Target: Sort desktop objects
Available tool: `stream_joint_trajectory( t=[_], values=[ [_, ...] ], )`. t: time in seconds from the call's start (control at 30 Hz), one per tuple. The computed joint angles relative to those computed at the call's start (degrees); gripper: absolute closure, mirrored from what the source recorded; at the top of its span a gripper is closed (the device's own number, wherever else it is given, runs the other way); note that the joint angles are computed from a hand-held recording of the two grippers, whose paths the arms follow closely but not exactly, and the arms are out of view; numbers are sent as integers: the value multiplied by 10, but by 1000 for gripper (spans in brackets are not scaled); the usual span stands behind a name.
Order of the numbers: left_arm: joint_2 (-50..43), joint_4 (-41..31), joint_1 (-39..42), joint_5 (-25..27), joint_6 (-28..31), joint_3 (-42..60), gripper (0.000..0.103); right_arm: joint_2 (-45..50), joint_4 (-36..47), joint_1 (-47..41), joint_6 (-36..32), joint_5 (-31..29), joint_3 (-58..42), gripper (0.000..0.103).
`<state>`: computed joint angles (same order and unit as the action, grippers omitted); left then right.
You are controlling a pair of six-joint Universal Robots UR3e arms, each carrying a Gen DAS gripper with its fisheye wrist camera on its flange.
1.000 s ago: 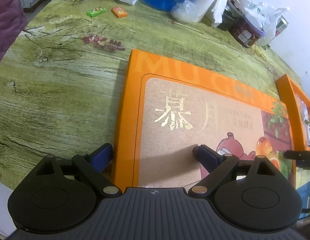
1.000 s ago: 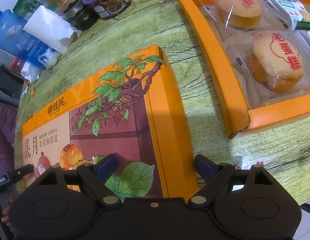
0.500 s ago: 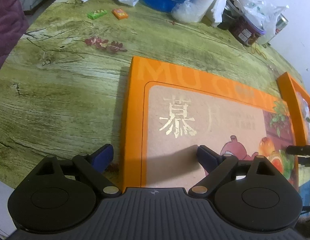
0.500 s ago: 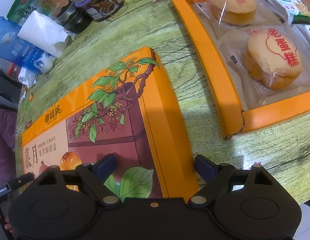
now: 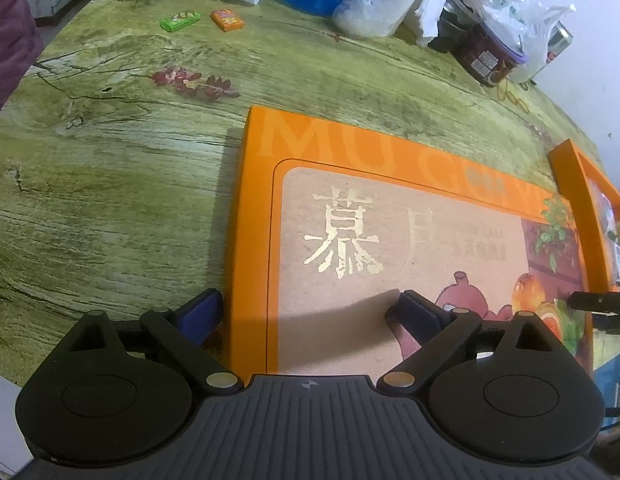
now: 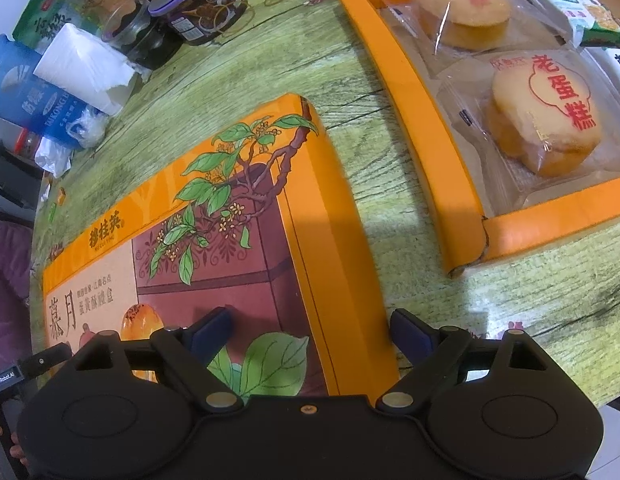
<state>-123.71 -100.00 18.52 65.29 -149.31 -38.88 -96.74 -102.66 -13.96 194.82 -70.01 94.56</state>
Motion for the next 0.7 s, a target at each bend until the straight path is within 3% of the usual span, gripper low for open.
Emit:
stream_joint_trajectory(
  t=[0.4, 0.7],
  values=[
    [21, 2, 6, 3, 12, -26, 9, 9, 33, 4, -12, -6, -25, 17],
    [57, 45, 11, -2, 13, -95, 7, 1, 23, -4, -11, 2, -8, 14]
  ],
)
